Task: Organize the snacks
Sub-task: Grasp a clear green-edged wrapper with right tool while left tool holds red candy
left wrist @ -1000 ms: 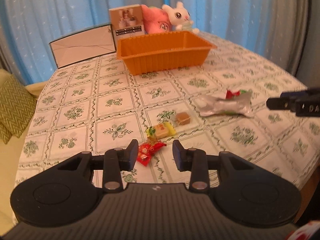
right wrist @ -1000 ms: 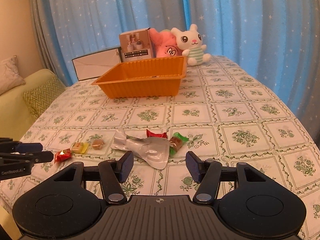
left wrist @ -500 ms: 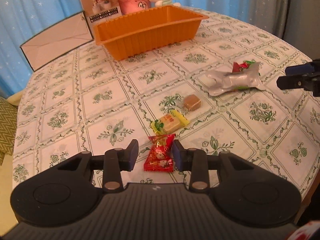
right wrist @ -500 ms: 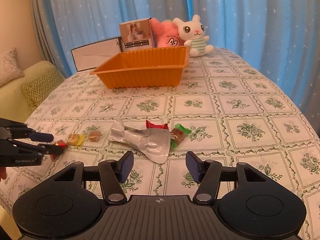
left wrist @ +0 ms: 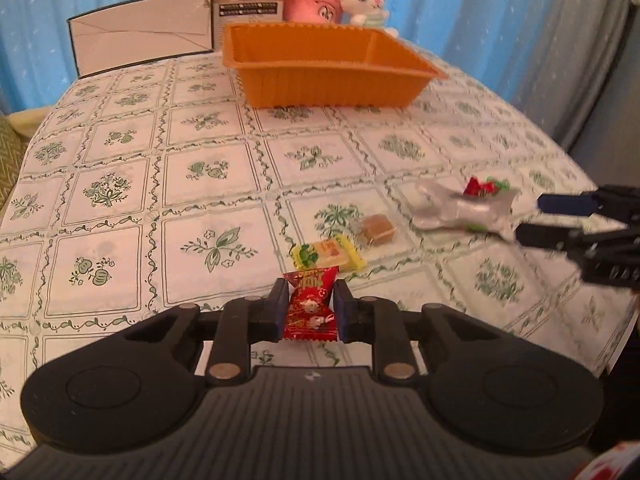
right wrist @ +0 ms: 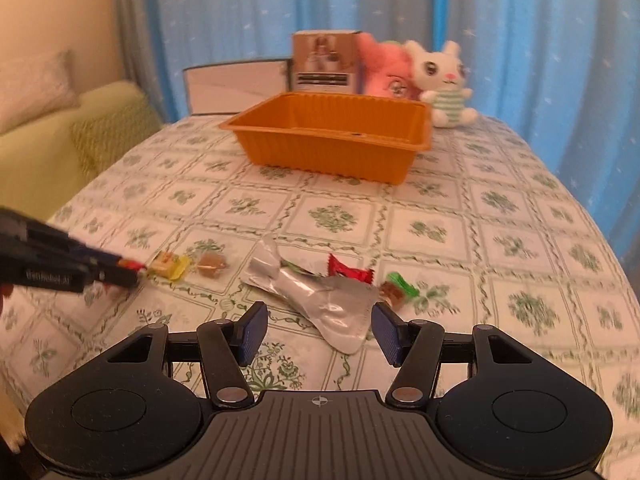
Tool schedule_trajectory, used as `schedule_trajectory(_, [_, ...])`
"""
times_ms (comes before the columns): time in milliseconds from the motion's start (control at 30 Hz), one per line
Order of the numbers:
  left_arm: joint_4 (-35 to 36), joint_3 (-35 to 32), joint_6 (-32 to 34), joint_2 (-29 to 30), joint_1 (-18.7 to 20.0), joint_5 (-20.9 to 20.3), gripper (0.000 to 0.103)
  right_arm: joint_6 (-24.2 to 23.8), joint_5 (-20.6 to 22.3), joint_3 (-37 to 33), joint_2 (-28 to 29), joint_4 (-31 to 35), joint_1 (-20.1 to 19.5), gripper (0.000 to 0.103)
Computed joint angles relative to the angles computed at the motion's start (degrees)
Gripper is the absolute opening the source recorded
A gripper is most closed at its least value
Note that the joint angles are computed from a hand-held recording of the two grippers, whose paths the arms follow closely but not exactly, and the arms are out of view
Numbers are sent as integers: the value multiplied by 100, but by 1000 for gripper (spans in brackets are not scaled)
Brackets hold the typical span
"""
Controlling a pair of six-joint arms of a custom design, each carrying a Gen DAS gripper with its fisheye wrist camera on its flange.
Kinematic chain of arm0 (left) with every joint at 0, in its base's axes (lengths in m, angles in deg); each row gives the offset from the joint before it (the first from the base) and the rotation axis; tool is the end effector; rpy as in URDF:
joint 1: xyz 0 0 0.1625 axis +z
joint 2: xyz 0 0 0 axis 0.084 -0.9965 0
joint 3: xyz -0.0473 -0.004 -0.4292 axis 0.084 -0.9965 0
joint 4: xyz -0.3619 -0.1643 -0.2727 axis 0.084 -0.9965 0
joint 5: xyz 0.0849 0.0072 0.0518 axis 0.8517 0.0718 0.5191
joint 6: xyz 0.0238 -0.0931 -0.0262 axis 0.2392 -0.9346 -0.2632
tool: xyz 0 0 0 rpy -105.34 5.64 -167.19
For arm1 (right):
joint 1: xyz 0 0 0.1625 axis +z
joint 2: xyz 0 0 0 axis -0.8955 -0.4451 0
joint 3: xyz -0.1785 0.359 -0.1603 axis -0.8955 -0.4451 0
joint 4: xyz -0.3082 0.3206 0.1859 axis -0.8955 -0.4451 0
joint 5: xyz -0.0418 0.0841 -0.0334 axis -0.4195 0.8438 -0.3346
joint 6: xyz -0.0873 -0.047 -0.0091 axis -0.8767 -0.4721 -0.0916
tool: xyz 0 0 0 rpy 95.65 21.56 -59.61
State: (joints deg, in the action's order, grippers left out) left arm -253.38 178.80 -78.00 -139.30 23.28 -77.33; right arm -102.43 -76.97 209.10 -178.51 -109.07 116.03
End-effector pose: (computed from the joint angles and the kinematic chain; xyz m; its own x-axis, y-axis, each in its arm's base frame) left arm -0.3216 -0.3803 -0.0109 -0.6356 0.6044 -0.4804 0.7443 0.6451 -0.1731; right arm -0.0054 -0.2471 0.3117 -0.7587 -0.0244 0.6510 -0.5023 0.6582 -0.5607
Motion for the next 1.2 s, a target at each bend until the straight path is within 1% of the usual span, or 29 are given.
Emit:
schedule_trajectory(167, [-266, -25, -13, 59, -69, -73, 21, -859, -313, -269, 1221, -581, 521, 58])
schedule_trajectory(267, [-286, -45, 5, 117, -55, -117, 21, -1179, -492, -443, 1939, -899, 742, 58])
schedule_trajectory(333, [-255, -54, -2, 146, -44, -131, 21, -1324, -671, -570, 2383, -1090, 872, 58])
schedule_trajectory(400, [-282, -56, 15, 163, -21, -189, 21, -1434, -820, -704, 2696, -1108, 954, 58])
schedule_trajectory(533, [-315, -84, 72, 207, 1, -233, 21, -1472, -1142, -990, 3111, -867, 1113, 56])
schedule_trajectory(600, [-322, -101, 92, 224, 14, -269, 21, -1421, -1254, -1071, 3193, -769, 1156, 49])
schedule_trajectory(733, [-321, -122, 161, 260, 5, -277, 21, -1016, -1269, -1254, 3101, -206, 1089, 45])
schedule_trajectory(833, [-289, -139, 193, 284, 5, -269, 21, -817, -1408, -1329, 3052, 86, 1066, 42])
schedule_trajectory(967, [-314, -146, 210, 300, 7, -291, 21, -367, -1115, -1357, 2827, 431, 863, 38])
schedule_trajectory(1067, [-338, -139, 202, 309, -2, -282, 21, 137, -910, -1431, 2707, 739, 734, 36])
schedule_trajectory(1133, [-313, -136, 185, 304, -9, -281, 21, 385, -853, -1479, 2681, 891, 713, 33])
schedule_trajectory(1200, [-298, -124, 179, 291, -45, -263, 21, 472, -945, -1460, 2694, 817, 774, 29])
